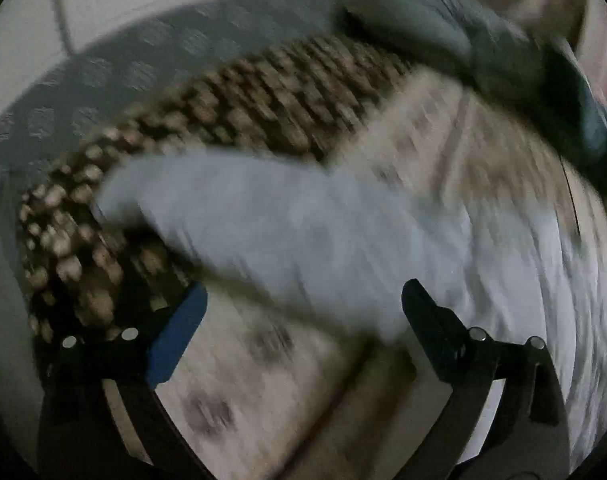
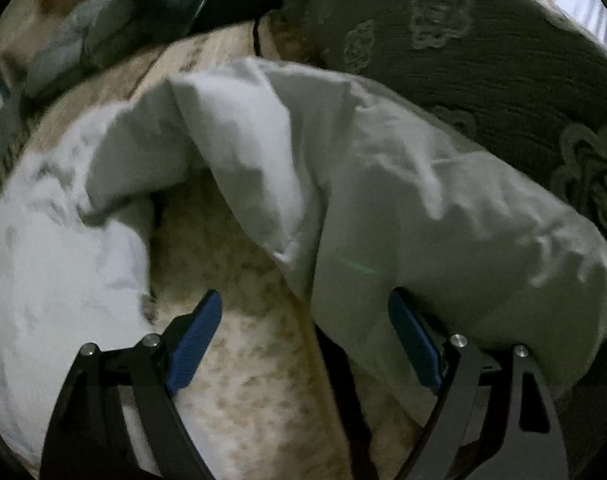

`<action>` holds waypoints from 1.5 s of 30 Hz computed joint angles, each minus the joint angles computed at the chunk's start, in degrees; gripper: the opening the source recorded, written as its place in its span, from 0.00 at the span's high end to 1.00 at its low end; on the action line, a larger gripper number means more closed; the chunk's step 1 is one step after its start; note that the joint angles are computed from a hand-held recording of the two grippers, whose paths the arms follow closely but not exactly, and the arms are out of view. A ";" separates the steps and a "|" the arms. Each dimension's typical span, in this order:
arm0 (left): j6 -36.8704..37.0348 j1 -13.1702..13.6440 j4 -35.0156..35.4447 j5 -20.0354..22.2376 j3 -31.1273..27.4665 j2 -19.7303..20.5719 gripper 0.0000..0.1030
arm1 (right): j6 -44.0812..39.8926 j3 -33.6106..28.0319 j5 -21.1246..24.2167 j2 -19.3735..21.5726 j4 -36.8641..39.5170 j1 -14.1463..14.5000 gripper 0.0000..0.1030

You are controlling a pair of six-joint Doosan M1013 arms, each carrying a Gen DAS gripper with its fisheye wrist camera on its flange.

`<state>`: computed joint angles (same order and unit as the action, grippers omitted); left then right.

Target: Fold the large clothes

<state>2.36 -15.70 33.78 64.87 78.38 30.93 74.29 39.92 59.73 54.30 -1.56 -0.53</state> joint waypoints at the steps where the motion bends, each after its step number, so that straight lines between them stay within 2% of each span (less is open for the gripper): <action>1: 3.60 -0.22 -3.00 -0.88 -0.79 0.59 0.06 | -0.24 -0.04 -0.32 0.26 -1.01 0.21 0.17; 3: 7.88 -1.02 -7.35 -1.21 -2.10 1.66 0.06 | -2.76 -0.21 -0.94 1.03 -1.88 0.70 0.17; 5: 9.64 -3.03 -9.36 -2.86 -1.53 1.31 0.06 | -4.13 -0.74 0.37 1.17 1.50 0.45 0.17; 7: 12.63 -5.00 -12.13 -8.44 0.33 0.36 0.06 | -4.65 -4.71 7.61 2.58 13.52 -1.19 0.17; 8: 13.10 -5.97 -13.12 -9.81 1.48 -0.64 0.06 | -4.12 -6.21 10.53 3.09 18.27 -1.85 0.17; 9: 14.10 -6.61 -13.89 -12.50 2.38 -0.99 0.06 | -4.46 -5.81 10.48 2.67 20.01 -2.18 0.19; 11: 15.21 -7.49 -15.13 -14.95 3.27 -1.25 0.06 | -6.27 -3.30 8.13 0.84 20.37 -2.30 0.18; 12: 16.04 -7.83 -16.03 -15.54 3.24 -0.91 0.06 | -6.75 -2.81 8.14 0.49 20.92 -2.43 0.18; 16: 18.82 -7.81 -17.85 -12.29 0.94 1.64 0.08 | -6.21 0.19 8.71 -1.24 20.88 -3.06 0.18; 17: 19.32 -7.63 -18.61 -12.50 0.88 1.76 0.19 | -5.73 0.72 8.87 -1.57 20.56 -3.20 0.18; 18: 21.52 -7.47 -19.63 -12.08 0.20 2.46 0.36 | -5.47 1.11 9.10 -1.93 20.41 -3.41 0.18; 19: 23.49 -7.29 -20.31 -11.65 -0.30 2.83 0.42 | -5.00 1.91 9.14 -2.53 20.36 -3.54 0.18; 21: 25.52 -7.00 -20.46 -10.69 -1.38 3.58 0.65 | -4.32 4.22 9.03 -4.00 21.10 -3.66 0.18; 24: 24.23 -6.89 -18.18 -8.85 -2.14 2.91 0.80 | -5.24 8.29 8.97 -6.39 20.59 -3.19 0.18; 27: 17.81 -6.81 -11.94 -6.98 -1.54 1.17 0.82 | -8.16 10.37 7.89 -7.75 18.40 -2.64 0.18; 29: 12.93 -6.38 -7.55 -5.20 -0.40 -0.78 0.82 | -8.83 11.39 6.88 -8.54 18.19 -2.76 0.18; 30: 12.96 -6.37 -4.66 -2.89 -0.74 -1.20 0.81 | -8.65 11.46 6.72 -8.66 18.25 -2.92 0.18; 31: 15.98 -6.22 -3.99 -1.26 -1.51 -1.05 0.81 | -8.32 11.41 6.61 -8.67 18.42 -3.12 0.18; 33: 20.68 -6.16 -2.33 1.01 -2.27 -0.87 0.67 | -7.15 11.06 6.43 -8.47 17.82 -3.41 0.18; 35: 19.88 -6.11 -2.79 -0.48 -1.69 -1.31 0.59 | -5.38 10.91 5.92 -8.32 16.90 -3.65 0.18; 37: 15.23 -6.27 -3.58 -2.70 0.08 -2.19 0.48 | -2.85 10.69 4.48 -8.12 15.82 -3.60 0.18; 41: 1.15 -7.14 3.99 -5.09 3.30 -4.95 0.16 | 2.32 10.95 0.31 -8.29 11.29 -3.52 0.18; 42: -2.37 -7.54 7.59 -5.10 4.01 -5.56 0.15 | 3.88 10.81 -0.72 -8.16 9.63 -3.41 0.18; 45: -4.59 -7.77 11.16 -3.93 4.23 -5.65 0.12 | 8.78 9.65 -2.84 -7.32 3.81 -2.97 0.18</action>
